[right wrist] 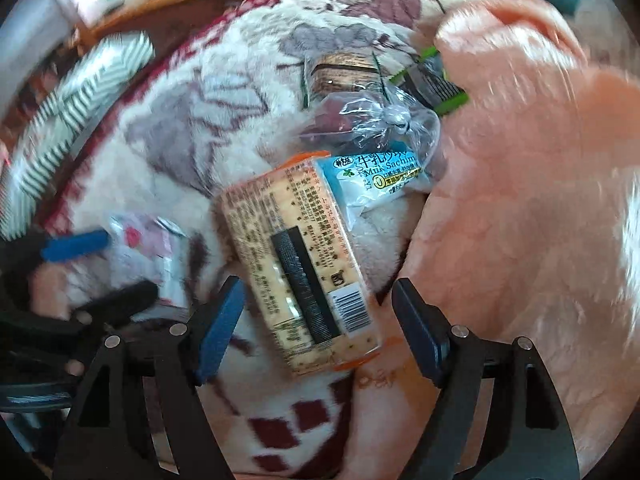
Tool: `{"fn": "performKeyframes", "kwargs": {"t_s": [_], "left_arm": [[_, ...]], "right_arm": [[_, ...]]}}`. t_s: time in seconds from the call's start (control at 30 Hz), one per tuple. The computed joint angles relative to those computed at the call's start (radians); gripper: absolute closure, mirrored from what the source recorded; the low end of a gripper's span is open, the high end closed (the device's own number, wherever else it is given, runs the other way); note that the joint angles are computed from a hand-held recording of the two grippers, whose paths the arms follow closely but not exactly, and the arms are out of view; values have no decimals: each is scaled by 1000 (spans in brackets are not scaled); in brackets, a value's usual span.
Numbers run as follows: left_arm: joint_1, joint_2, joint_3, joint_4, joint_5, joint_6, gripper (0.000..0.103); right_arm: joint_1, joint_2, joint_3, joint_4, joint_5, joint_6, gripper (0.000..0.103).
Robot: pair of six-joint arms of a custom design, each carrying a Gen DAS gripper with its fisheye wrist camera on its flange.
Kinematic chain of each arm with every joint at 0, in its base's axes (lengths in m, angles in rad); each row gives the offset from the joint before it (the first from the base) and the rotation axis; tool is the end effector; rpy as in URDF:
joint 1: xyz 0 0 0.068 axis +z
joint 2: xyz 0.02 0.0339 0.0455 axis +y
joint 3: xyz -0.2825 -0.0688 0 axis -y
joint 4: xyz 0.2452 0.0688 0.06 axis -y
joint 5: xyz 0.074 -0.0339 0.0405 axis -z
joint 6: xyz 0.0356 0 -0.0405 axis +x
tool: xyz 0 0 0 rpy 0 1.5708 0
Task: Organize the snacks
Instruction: 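Grasp the white strawberry-print rice-cracker bag with the left gripper while the right lifts the biscuit block, then carry the white bag and biscuit block over the white tray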
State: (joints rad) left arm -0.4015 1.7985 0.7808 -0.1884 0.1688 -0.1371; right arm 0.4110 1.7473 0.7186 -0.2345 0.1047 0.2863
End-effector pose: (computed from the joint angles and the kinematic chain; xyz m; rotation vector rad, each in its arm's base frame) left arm 0.2761 -0.1237 0.1097 0.4141 2.7816 -0.3673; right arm 0.2587 0.1087 0.1083 -0.1527 2.8131 0.0105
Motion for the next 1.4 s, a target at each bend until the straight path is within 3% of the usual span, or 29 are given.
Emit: {"fn": "performKeyframes", "kwargs": {"t_s": [0.07, 0.13, 0.17, 0.33, 0.53, 0.6, 0.63, 0.67, 0.7, 0.73, 0.77, 0.93, 0.97, 1.0, 1.13, 1.4], "left_arm": [[-10, 25, 24, -5, -26, -22, 23], [-4, 36, 27, 8, -16, -32, 24], [-3, 36, 21, 20, -18, -26, 26], [33, 8, -13, 39, 1, 67, 59], [127, -30, -42, 18, 80, 162, 74], [133, -25, -37, 11, 94, 181, 73], [133, -24, -36, 12, 90, 178, 66], [129, -22, -36, 13, 80, 169, 57], [124, -13, -27, 7, 69, 161, 36], [121, -3, -21, 5, 72, 155, 23], [121, 4, -19, 15, 83, 146, 22], [95, 20, -19, 43, 46, 135, 25], [100, 22, -23, 51, 45, 134, 30], [102, 20, -31, 68, 26, 130, 48], [155, 17, -36, 70, 83, 174, 49], [222, -72, -80, 47, 76, 223, 49]], "right_arm": [[23, 44, 21, -5, 51, -34, 27], [11, 62, 13, 30, 25, -50, 43], [-1, 66, 5, 53, -3, -49, 43], [-17, 26, -39, 84, -45, -35, 45], [16, -45, -76, 109, -95, 32, 49], [24, -44, -75, 107, -102, 42, 49], [27, -37, -69, 99, -100, 44, 49], [27, -22, -56, 84, -102, 41, 49], [30, -10, -47, 82, -93, 38, 49], [31, -4, -39, 79, -88, 37, 49], [31, -3, -40, 83, -88, 41, 49], [31, -5, -41, 86, -80, 54, 49], [30, 0, -39, 94, -79, 56, 49], [27, 8, -40, 110, -87, 59, 49], [39, 24, -43, 139, -119, 63, 50], [102, -17, -32, 135, -121, 86, 50]]}}
